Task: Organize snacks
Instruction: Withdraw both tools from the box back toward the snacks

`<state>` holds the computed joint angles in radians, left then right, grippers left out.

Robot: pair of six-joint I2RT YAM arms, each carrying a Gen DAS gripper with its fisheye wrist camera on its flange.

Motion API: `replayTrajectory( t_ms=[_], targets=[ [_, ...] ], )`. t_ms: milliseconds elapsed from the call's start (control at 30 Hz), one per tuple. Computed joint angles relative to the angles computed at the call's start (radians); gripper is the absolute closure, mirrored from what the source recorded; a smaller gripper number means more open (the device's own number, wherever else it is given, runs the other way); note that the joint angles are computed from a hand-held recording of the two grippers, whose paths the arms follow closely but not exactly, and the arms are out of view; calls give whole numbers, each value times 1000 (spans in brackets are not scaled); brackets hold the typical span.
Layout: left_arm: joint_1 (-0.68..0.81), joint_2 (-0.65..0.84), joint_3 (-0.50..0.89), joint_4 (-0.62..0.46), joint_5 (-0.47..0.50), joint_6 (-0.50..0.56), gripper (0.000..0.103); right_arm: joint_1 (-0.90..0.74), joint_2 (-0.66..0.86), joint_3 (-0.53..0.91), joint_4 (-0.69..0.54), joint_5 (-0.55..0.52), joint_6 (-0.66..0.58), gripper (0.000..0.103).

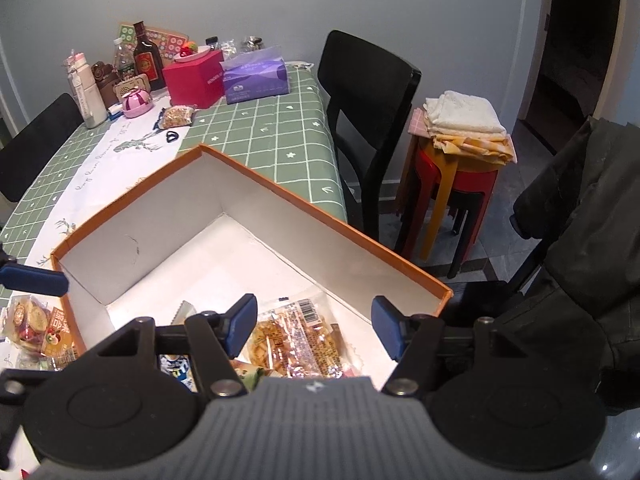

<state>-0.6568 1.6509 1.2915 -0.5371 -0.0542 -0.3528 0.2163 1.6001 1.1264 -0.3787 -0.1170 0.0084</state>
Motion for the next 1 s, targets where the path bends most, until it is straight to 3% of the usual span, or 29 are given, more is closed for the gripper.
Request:
replayTrajectory(
  t_ms=[200,300,367,467,567,800,1000],
  targets=[
    [-39,-224,-201,57,-66,3,0,43,-92,-66,40,-17,-33,39],
    [-96,-298,-254,0,-159,10,0,76,-149,-98,48,-24,-45,37],
    [-96,-344,-286,-66,-134,-49,0,101,-193,-121,49,-33,-56,36],
    [-81,-466,-406,-64,-32,-106,0,142,-261,-161,45,-44,-80,35],
    [-120,-571,-505,-75,-32,-137,0,182,-343,-220,39,-72,-124,31],
    [-309,-665,-657,-65,-130,-291,0,296,-439,-312,-11,-105,-232,29],
    [-446,-606,-687,-105,-232,-348,3,379,-403,-342,-31,-85,-293,29]
  ],
)
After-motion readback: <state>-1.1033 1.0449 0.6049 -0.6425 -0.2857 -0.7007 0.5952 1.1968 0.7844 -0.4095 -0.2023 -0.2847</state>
